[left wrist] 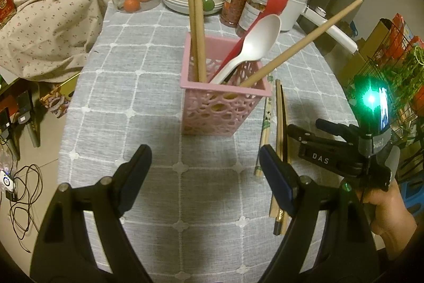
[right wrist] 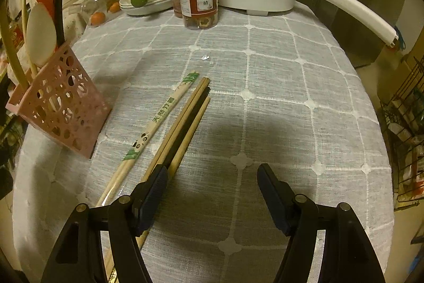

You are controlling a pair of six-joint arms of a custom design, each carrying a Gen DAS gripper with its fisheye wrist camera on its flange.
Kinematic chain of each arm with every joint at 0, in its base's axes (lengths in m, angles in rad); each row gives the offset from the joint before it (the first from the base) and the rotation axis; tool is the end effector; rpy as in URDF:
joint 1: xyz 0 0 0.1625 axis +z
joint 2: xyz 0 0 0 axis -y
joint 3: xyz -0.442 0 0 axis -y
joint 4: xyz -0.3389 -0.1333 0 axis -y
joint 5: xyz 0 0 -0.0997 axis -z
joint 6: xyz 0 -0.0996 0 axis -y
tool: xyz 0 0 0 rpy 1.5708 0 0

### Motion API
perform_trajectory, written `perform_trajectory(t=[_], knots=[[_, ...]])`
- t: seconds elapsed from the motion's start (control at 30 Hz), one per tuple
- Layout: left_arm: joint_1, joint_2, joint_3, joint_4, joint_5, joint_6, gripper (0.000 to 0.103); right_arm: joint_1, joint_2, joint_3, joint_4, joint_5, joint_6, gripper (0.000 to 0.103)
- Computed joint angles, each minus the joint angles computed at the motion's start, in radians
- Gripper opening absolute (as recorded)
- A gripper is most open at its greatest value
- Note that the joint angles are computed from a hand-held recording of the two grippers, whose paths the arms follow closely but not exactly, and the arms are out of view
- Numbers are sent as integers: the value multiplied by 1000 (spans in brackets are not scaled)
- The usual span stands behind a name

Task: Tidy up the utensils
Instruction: 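Close the right tool on a single loose wooden chopstick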

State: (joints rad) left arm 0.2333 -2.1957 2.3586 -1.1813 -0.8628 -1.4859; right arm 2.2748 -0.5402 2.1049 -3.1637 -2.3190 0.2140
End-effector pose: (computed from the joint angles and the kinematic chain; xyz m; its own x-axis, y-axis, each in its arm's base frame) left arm -0.0719 -0.2207 0.3493 -0.8120 -0.1267 -0.5698 0.2260 0.8317 -0.5071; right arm 0.3625 -0.3256 -0.0192 -0.6955 -0.2875 0.6586 -0.5110 0.8422 -0.1720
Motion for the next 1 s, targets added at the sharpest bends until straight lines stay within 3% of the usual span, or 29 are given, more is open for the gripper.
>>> perform_trajectory(t=[0.13, 0.3, 0.5, 0.63, 0.8, 0.9, 1.0], knots=[[4, 4, 2, -10, -1, 9, 83, 3, -8, -19, 72, 6, 55, 73], [0, 7, 6, -11, -9, 8, 83, 20, 2, -38, 110, 2, 36, 73], [-4, 1, 3, 3, -10, -2, 83, -15, -26, -24, 123, 63, 66, 73], [1, -3, 2, 0, -7, 0, 83, -22, -39, -23, 153, 65, 88, 75], [3, 0, 2, -4, -8, 8, 83, -17, -34, -36, 175, 50, 95, 76], [-6, 1, 4, 2, -12, 2, 83, -8, -34, -70, 306, -11, 152, 76], [-9, -3, 5, 0, -14, 2, 83, -13, -41, -76, 324, -9, 174, 74]])
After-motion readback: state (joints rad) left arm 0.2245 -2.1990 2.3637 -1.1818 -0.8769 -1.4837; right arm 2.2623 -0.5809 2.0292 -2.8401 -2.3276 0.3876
